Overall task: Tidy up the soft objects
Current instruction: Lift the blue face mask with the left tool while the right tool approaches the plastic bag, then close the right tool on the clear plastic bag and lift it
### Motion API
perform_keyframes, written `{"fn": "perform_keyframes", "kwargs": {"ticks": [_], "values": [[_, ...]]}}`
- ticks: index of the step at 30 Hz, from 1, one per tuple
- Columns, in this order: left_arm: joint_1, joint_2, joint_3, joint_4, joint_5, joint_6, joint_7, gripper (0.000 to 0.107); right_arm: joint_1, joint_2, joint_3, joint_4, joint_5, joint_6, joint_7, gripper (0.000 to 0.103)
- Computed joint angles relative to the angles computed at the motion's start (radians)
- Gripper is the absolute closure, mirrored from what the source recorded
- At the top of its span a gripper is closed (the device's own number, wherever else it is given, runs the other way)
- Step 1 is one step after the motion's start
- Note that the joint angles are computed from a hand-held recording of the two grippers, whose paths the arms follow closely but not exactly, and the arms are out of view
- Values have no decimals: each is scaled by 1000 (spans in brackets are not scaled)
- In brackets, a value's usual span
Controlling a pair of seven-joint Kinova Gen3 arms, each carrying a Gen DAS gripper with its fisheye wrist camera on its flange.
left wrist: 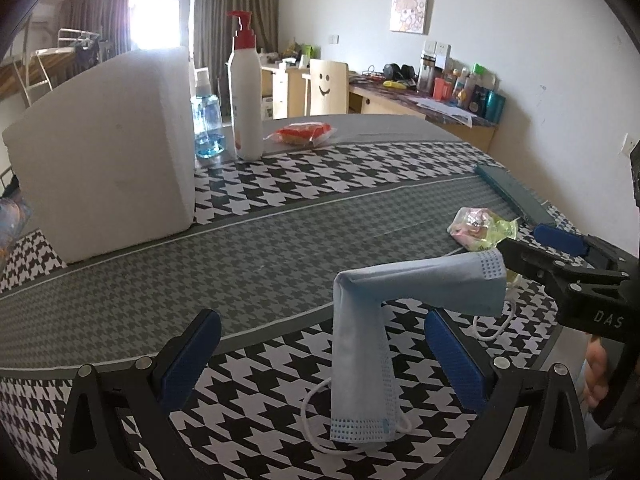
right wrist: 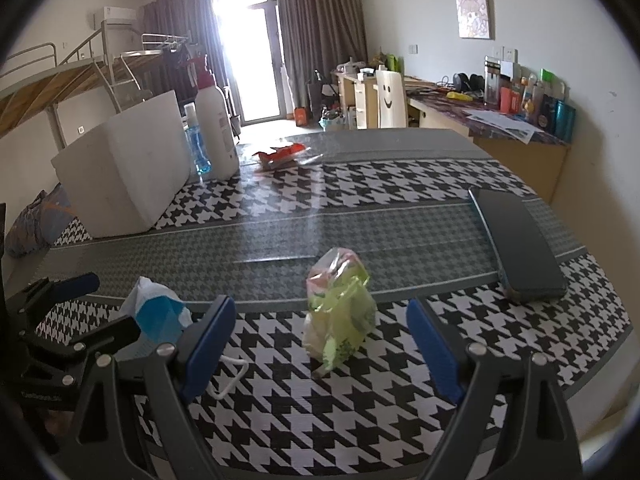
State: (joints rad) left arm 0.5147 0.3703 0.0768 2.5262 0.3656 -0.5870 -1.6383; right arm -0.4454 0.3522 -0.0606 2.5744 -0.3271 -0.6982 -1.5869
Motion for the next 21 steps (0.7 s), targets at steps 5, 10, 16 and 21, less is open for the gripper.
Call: {"fn": "perform_keyframes", "kwargs": {"ticks": [5, 10, 16, 21], "values": [[12, 5, -10, -21, 22, 32, -18, 6, 24, 11, -7, -4, 35, 0, -20, 13], [23, 8, -20, -43, 43, 74, -42, 6, 60, 27, -9, -19, 84, 16, -47, 13], [11, 17, -20, -68, 25, 129, -47, 20, 82, 44, -11, -29, 123, 27, -69, 13], [33, 26, -53, -100, 36, 193, -58, 34, 94, 55, -11, -33, 143, 28, -78, 13]]}}
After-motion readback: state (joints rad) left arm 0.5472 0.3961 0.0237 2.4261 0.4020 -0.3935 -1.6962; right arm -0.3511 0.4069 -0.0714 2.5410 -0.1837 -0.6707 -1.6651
